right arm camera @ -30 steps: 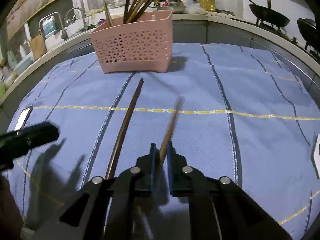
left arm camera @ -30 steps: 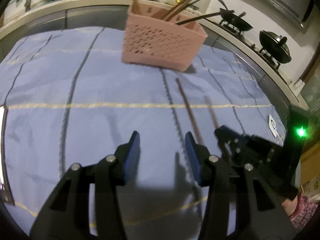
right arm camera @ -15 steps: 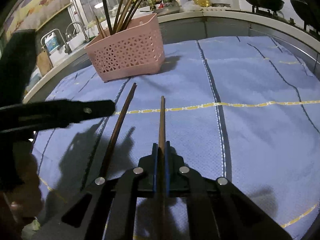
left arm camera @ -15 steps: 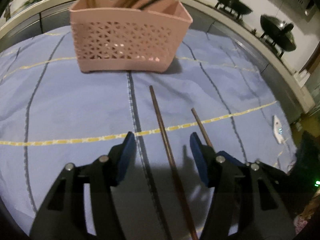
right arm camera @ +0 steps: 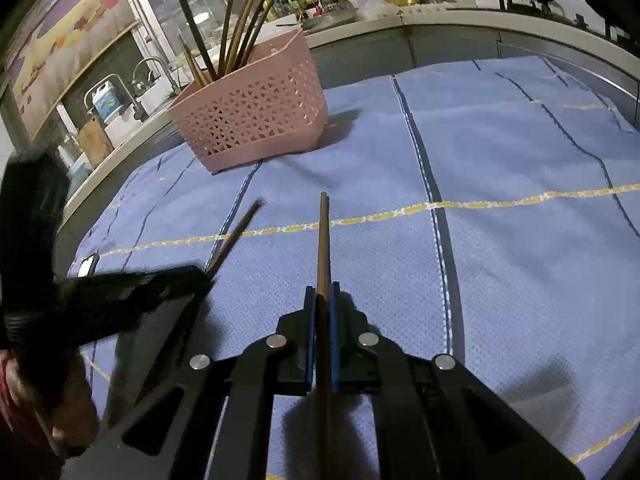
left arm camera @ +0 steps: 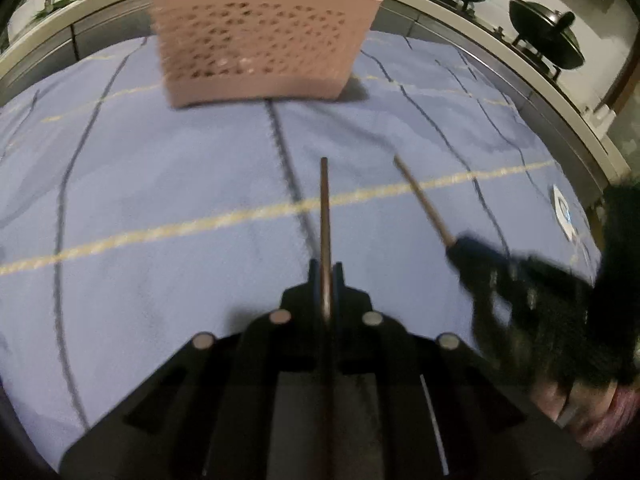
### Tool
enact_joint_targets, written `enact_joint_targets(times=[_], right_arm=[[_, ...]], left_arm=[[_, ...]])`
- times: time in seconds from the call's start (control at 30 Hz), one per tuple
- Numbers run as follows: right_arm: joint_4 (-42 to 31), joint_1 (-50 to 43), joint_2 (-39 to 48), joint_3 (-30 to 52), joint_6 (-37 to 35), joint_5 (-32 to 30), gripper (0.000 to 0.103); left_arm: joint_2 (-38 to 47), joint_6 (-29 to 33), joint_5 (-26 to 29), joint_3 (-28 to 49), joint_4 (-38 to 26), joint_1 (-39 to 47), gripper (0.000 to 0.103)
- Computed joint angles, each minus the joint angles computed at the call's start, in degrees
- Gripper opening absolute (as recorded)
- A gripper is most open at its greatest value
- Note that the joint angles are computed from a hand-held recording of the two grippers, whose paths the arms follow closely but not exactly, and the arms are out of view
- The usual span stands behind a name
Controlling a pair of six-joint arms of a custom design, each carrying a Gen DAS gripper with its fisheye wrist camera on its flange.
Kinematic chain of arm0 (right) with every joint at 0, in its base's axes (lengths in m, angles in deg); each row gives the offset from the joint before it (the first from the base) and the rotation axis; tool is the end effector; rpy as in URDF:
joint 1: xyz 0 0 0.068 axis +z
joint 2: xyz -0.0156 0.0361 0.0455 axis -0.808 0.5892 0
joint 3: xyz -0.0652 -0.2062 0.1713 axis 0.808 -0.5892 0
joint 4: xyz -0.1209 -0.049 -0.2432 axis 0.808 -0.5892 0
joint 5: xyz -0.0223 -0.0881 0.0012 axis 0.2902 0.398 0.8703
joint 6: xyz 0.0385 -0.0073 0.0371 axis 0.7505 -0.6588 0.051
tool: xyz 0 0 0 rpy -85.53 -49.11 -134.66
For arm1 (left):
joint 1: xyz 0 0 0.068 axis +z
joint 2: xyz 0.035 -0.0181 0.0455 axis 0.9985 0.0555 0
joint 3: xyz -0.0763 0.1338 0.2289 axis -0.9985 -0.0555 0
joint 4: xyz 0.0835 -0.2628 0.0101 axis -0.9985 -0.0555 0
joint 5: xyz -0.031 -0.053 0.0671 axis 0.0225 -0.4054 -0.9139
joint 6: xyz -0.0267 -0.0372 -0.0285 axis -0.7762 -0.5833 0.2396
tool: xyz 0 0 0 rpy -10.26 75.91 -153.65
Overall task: Organize utensils
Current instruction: 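Close left tool on a brown chopstick while right tool closes on the other, then lift both held chopsticks and carry them above the pink basket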
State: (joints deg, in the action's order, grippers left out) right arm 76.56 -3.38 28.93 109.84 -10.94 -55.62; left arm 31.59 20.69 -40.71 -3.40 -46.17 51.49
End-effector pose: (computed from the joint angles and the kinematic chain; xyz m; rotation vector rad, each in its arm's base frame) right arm 0.1471 0.1519 0.1317 0.3829 2.3280 0.3187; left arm 0.2450 -0.1834 0.1445 0.8450 2.4819 -0.5302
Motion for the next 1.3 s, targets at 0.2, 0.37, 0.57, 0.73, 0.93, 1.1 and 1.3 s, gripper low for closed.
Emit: enact_joint_targets(times=[0.2,0.37,0.57,0.73,0.93,1.1,1.3], right_arm=[[-0.67,-4.44,-0.75,1.00,-2.52,-6.92,0.007],[-3.64,-10.62,1.66,5.16,-7.62,-13.17,0.008],[-4.71,-15.35,7.35,10.62,-14.58,-16.74,0.008],[-3.27,-16.02,9.40,12.60,-17.32,-20.80,0.005],[-0.34,-10.12,-0.17,10.32,-17.66,-15.54,0.005],[0.22,-6.40,-5.27,10.97,-18.37,-10.99,0.005],[2.47,-1.02,-7.03,12.65,-21.43,-3.32,0.005]], left_arm=[[-4.76,3.83,1.19,-4.78,-2.03,5.75,0.007],[-0.88,3.59,-0.97,0.12,-2.47,5.36,0.031],[5.31,4.16,-5.86,6.07,-0.74,1.29,0.034],[6.80,5.09,-5.22,7.60,-0.82,1.22,0.006],[-0.45,4.57,2.71,4.67,-1.71,5.44,0.005],[-10.05,4.52,7.11,2.53,-3.07,8.63,0.005],[-18.51,3.55,11.01,2.82,-4.91,11.66,0.005]])
